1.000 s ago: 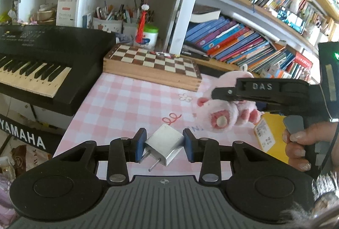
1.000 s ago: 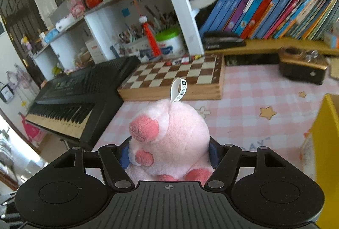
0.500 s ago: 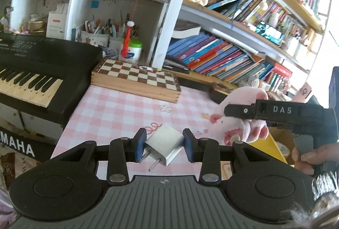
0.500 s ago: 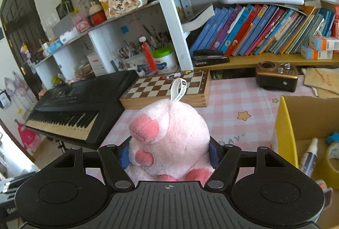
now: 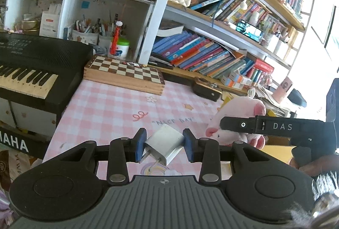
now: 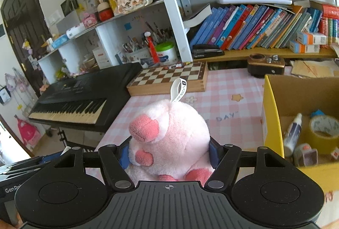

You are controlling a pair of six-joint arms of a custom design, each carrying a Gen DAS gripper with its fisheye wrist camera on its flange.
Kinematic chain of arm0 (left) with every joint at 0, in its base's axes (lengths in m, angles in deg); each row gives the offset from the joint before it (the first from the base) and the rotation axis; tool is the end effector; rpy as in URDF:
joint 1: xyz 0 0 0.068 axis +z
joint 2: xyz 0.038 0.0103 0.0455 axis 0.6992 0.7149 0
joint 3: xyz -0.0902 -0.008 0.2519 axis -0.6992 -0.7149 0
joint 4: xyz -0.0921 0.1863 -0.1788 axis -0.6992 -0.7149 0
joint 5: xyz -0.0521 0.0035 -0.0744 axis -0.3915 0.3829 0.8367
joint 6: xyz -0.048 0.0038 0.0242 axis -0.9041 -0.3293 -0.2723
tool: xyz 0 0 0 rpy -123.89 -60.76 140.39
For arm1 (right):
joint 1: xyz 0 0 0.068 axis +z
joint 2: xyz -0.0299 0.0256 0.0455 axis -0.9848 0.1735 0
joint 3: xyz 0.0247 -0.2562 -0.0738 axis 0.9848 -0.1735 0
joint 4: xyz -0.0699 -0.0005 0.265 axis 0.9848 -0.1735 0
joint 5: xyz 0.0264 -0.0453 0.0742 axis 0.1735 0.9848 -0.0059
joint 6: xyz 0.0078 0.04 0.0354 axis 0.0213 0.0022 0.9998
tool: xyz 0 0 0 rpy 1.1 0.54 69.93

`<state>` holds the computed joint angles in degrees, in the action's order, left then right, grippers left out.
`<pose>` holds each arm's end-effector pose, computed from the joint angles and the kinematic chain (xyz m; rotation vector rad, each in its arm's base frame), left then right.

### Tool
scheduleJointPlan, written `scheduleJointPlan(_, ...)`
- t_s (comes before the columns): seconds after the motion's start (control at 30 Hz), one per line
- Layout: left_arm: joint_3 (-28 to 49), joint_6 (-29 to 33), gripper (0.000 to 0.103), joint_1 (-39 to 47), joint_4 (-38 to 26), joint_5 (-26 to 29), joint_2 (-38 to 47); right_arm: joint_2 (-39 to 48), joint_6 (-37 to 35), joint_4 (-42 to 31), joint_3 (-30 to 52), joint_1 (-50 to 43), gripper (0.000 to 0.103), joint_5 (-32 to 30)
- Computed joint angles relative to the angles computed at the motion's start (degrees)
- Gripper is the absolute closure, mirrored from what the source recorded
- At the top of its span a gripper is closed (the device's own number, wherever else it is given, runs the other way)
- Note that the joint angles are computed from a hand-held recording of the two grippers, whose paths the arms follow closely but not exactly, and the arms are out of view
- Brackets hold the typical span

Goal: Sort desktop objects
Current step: 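Lift the white charger and pink pig and carry both toward the yellow box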

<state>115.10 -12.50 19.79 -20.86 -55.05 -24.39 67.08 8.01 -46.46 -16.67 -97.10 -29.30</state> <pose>0.2024 -0.0960 0.2755 0.1922 2.0960 -0.5369 0.1938 -0.0420 0.2860 0.0359 2.2058 0.3733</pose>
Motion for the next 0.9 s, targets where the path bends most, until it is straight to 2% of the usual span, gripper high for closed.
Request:
scheduleJointPlan(0.6,-4.4,2.0,0.068,-2.6,-13.1,4.6,-16.3,-22.6,-3.8,-22.8,-5.5,-8.4,0.034,-2.6)
scheduleJointPlan(0.9,-6.1,1.7,0.068,-5.8,-16.8,5.4,-20.3,-30.0,-12.8,-35.3,-5.3,-18.0,0.034,-6.1)
